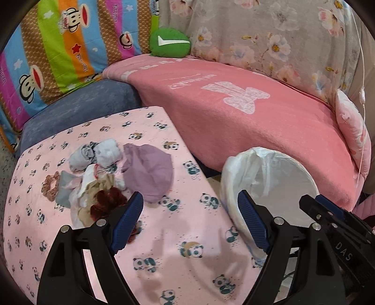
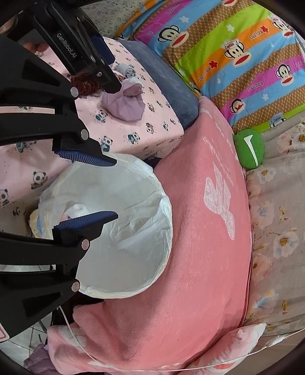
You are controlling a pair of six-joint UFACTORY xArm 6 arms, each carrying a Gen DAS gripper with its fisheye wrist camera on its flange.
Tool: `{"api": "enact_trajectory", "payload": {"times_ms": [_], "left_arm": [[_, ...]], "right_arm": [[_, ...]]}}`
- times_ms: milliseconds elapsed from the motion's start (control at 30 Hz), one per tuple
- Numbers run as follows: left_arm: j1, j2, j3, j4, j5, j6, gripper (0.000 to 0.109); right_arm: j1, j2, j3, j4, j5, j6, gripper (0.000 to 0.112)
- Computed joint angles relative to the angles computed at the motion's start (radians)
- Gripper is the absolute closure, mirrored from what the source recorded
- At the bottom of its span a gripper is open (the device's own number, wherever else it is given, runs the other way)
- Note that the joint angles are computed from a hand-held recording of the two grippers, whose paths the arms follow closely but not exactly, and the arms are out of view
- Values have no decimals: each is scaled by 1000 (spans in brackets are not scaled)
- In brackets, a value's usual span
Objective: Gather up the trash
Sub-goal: 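Move the right gripper back to the pile and grasp the dark red scrunchie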
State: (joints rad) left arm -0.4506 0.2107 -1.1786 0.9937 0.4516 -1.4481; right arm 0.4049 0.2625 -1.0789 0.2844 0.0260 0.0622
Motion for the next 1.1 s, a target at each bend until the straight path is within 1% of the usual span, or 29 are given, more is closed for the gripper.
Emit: {"api": "enact_trajectory", "payload": {"times_ms": [300,367,533,767,933,1100], "left_arm": [[56,-136,162,47,48,-98,30],[75,-165,201,52,40,-117,30],[110,-211,269,53,31,-143,30],[154,-249,329,49,8,-155,30],[187,-271,373,49,-12,-162,29],[227,-285,413,33,-42,-161,29]], "right_arm": [[83,9,-22,-86,30,54,69],[101,16,-30,-126,39,83,68],[146,40,-60,-165,63,108,66],[191,82,-114,-243,96,158,64],[220,120,-162,-252,121,155,64],[250,173,-230,-220,151,116,64]]}}
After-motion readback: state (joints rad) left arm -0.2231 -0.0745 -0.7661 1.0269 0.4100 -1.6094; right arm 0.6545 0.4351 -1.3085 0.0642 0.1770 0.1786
